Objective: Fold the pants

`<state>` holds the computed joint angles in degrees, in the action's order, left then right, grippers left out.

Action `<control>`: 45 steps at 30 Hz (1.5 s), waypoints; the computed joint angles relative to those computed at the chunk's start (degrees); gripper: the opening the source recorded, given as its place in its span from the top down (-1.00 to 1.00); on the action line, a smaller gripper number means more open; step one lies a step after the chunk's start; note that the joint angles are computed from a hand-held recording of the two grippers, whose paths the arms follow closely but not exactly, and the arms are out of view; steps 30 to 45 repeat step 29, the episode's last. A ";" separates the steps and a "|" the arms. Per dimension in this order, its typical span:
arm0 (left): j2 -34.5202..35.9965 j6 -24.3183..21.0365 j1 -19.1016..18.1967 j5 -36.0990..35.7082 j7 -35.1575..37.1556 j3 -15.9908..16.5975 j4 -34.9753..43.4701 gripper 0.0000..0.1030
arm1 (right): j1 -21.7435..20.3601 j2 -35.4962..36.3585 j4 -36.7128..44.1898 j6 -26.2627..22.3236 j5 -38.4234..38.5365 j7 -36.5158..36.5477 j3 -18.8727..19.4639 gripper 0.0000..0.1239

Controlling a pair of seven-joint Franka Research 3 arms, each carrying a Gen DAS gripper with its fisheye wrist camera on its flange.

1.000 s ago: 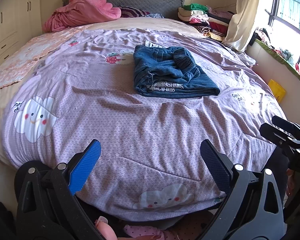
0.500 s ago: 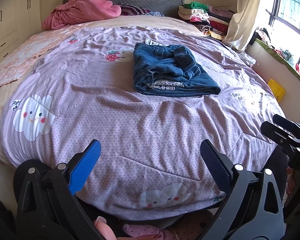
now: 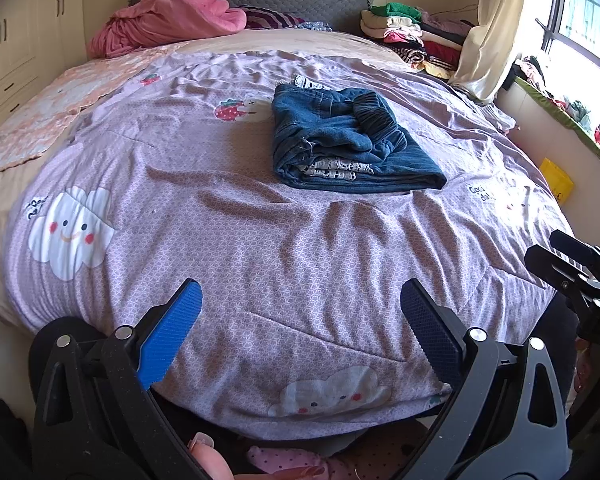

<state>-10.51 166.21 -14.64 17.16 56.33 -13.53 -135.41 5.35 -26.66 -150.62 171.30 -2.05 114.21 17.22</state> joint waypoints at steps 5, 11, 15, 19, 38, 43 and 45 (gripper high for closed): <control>0.01 -0.59 -0.05 -0.17 -0.32 -0.02 0.20 -0.81 | 0.30 0.16 0.02 -0.17 0.05 -0.29 -0.33 -0.59; 0.00 -0.93 -0.43 -2.99 0.89 0.84 0.13 -0.81 | 0.11 0.22 0.12 -0.41 -0.22 -0.10 -0.05 -0.59; 0.14 -2.24 2.10 -0.12 -3.67 0.07 0.95 -0.81 | -0.65 0.95 0.39 -0.83 -1.01 0.40 0.42 -0.59; 1.18 0.43 2.99 -1.19 -2.71 2.34 1.69 -0.81 | -2.12 2.29 0.72 -0.78 -2.18 1.16 0.21 -0.59; 23.82 -17.10 9.57 6.41 -3.00 7.03 30.44 -0.81 | -27.27 15.15 14.34 -5.63 -24.90 15.48 3.25 -0.59; 23.82 -17.10 9.57 6.41 -3.00 7.03 30.44 -0.81 | -27.27 15.15 14.34 -5.63 -24.90 15.48 3.25 -0.59; 23.82 -17.10 9.57 6.41 -3.00 7.03 30.44 -0.81 | -27.27 15.15 14.34 -5.63 -24.90 15.48 3.25 -0.59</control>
